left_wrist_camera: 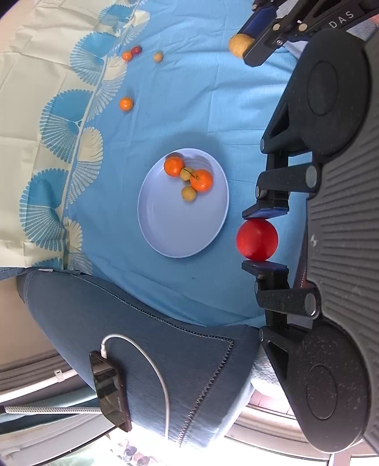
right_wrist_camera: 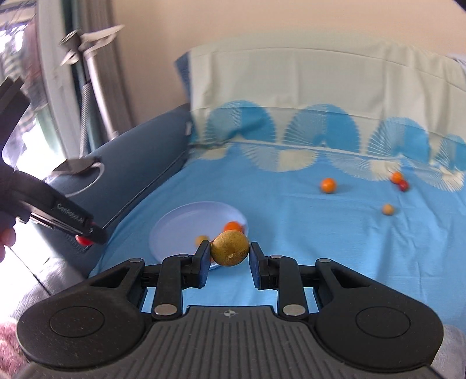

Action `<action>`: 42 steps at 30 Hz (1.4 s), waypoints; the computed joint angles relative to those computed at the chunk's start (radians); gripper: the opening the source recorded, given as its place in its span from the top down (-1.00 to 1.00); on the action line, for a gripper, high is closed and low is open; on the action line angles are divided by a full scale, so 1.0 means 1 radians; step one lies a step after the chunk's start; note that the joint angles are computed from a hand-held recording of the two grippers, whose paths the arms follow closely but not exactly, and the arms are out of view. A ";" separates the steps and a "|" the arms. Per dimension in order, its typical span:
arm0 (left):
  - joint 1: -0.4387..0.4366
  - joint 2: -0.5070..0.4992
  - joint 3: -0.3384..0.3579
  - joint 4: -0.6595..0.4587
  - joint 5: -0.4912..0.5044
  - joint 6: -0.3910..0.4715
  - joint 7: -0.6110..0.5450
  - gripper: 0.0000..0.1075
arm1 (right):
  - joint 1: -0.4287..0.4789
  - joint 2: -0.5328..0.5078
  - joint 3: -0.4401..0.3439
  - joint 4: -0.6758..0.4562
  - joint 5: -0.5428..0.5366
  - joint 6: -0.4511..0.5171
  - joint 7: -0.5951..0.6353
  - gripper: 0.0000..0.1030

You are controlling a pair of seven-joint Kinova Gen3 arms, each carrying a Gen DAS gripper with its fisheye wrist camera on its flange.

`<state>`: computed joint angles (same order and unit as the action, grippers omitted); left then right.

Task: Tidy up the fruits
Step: 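Carry the tomato and yellow fruit over the plate and open both tools to release them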

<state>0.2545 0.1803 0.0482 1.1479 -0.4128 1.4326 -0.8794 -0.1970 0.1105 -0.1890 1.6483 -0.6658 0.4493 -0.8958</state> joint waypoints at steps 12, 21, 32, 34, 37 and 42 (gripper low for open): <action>-0.038 -0.051 0.007 0.077 0.028 -0.074 0.019 0.39 | -0.077 -0.021 0.012 -0.008 0.191 -0.017 -0.135 0.43; -0.050 -0.046 0.008 0.081 0.035 -0.078 0.022 0.39 | -0.082 -0.014 0.010 -0.020 0.228 -0.005 -0.168 0.43; -0.070 -0.019 -0.006 0.063 0.063 -0.084 0.000 0.39 | -0.090 0.014 0.008 -0.049 0.280 0.020 -0.222 0.43; -0.076 -0.011 -0.011 0.055 0.070 -0.088 -0.005 0.39 | -0.098 0.022 0.011 -0.057 0.308 0.018 -0.240 0.43; -0.088 0.003 -0.018 0.040 0.082 -0.092 -0.014 0.39 | -0.103 0.031 0.003 -0.061 0.328 0.001 -0.243 0.43; -0.102 0.036 -0.031 0.005 0.092 -0.100 -0.032 0.39 | -0.108 0.072 -0.005 -0.110 0.343 0.022 -0.261 0.43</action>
<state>0.1528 0.2159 0.0173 1.1530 -0.3205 1.3327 -0.9116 -0.3054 0.1826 -0.1938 1.5385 -0.3224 0.4716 -1.1568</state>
